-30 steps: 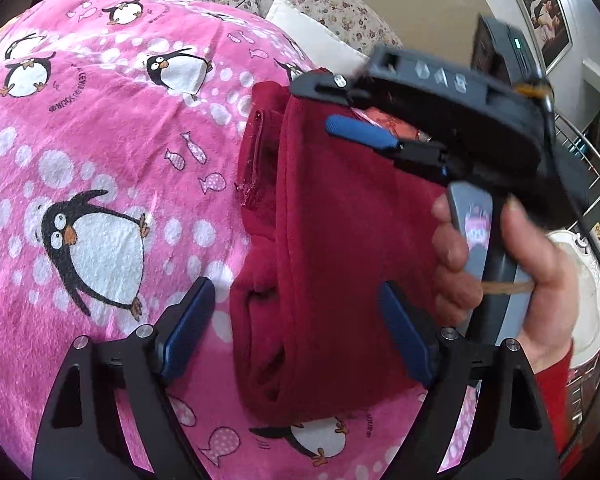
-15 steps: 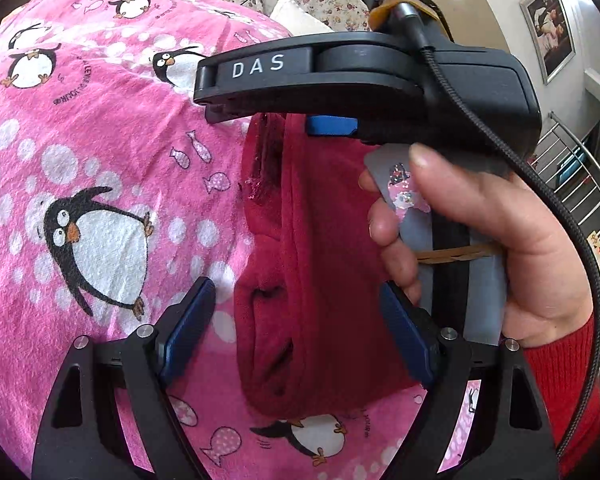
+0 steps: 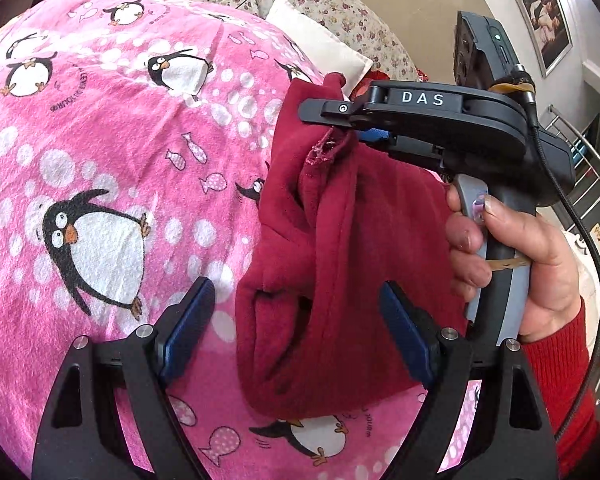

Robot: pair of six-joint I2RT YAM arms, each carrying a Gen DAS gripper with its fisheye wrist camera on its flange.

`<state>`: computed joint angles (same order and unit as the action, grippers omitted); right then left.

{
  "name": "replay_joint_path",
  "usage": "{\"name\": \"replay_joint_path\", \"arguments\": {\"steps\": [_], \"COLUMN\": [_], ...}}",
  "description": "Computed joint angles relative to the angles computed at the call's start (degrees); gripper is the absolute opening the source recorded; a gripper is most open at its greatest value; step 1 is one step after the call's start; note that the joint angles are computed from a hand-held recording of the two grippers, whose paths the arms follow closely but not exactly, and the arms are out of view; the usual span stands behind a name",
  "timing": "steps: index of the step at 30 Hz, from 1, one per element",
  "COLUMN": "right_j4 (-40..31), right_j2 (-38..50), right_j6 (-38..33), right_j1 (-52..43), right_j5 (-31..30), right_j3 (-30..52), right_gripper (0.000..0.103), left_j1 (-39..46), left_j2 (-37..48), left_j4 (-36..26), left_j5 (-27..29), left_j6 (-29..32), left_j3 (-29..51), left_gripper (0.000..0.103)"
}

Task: Fold small clothes

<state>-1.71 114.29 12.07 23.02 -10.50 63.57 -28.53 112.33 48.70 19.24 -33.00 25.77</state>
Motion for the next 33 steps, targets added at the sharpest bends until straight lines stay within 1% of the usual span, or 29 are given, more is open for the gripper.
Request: {"name": "replay_joint_path", "arguments": {"steps": [3, 5, 6, 7, 9, 12, 13, 14, 15, 16, 17, 18, 19, 21, 23, 24, 28, 31, 33], "right_j4": [-0.5, -0.6, -0.9, -1.5, -3.0, -7.3, -8.5, -9.4, -9.5, -9.1, -7.3, -5.7, -3.6, 0.8, 4.7, 5.6, 6.5, 6.0, 4.3], "right_j2": [1.2, 1.3, 2.0, 2.8, 5.0, 8.2, 8.8, 9.2, 9.3, 9.1, 8.4, 7.5, 6.2, 3.0, -1.6, -4.2, -16.1, -25.2, -32.2], "right_j6": [0.3, 1.1, 1.3, 1.3, 1.8, 0.9, 0.8, 0.4, -0.5, -1.0, -1.1, -0.7, 0.2, 2.4, 3.1, 2.7, 0.3, -0.8, -2.8], "right_j1": [0.0, 0.4, 0.6, 0.7, 1.5, 3.5, 3.8, 4.2, 4.8, 5.0, 4.8, 4.0, 2.6, -0.1, -2.6, -3.4, -6.8, -10.4, -14.2], "right_j5": [-0.7, -0.3, 0.3, 0.7, 2.0, 6.0, 6.5, 7.3, 8.5, 9.2, 9.5, 8.3, 5.4, -0.5, -5.2, -6.3, -10.1, -12.0, -13.9], "right_j3": [1.3, 1.2, 1.9, 2.8, 5.7, 11.1, 12.3, 13.2, 13.3, 12.9, 11.4, 9.7, 7.5, 2.4, -3.1, -5.5, -13.7, -18.7, -22.1], "right_gripper": [0.021, 0.021, 0.024, 0.033, 0.043, 0.049, 0.052, 0.052, 0.05, 0.044, 0.039, 0.03, 0.025, 0.021, 0.019, 0.019, 0.018, 0.018, 0.017], "left_j1": [-0.5, -2.2, -3.2, -4.6, -5.9, -5.8, -5.6, -5.3, -4.7, -4.5, -4.2, -3.8, -3.2, -2.6, -3.6, -4.5, -9.7, -16.1, -20.1], "left_j2": [0.1, -0.7, -1.5, -2.0, -2.7, -2.8, -2.8, -2.9, -2.9, -2.8, -2.4, -1.9, -1.7, -2.4, -5.1, -6.7, -15.4, -22.6, -25.3], "left_j4": [-0.3, -3.0, -4.9, -7.1, -9.3, -8.2, -7.6, -7.3, -7.0, -7.0, -7.2, -7.0, -5.7, -4.0, -3.4, -3.9, -7.8, -14.2, -18.6], "left_j5": [0.6, -1.4, -3.1, -5.3, -7.0, -6.4, -6.0, -5.8, -5.4, -5.2, -4.3, -3.4, -2.2, -0.7, -1.8, -2.6, -5.5, -9.3, -11.6], "left_j6": [-0.3, 0.4, 0.8, 1.4, 1.6, 0.6, 0.0, -0.3, -0.2, -0.3, -0.4, -0.5, -0.5, 0.7, 2.1, 2.6, 3.6, 3.8, 4.5], "left_j3": [0.5, 1.5, 2.2, 3.0, 4.1, 3.6, 3.3, 3.0, 2.7, 2.7, 2.9, 3.0, 2.4, 1.0, -1.3, -1.9, -3.8, -2.4, -0.3], "left_gripper": [0.09, 0.093, 0.093, 0.093, 0.093, 0.092, 0.089, 0.086, 0.076, 0.061, 0.054, 0.045, 0.037, 0.027, 0.024, 0.023, 0.022, 0.022, 0.022]}}
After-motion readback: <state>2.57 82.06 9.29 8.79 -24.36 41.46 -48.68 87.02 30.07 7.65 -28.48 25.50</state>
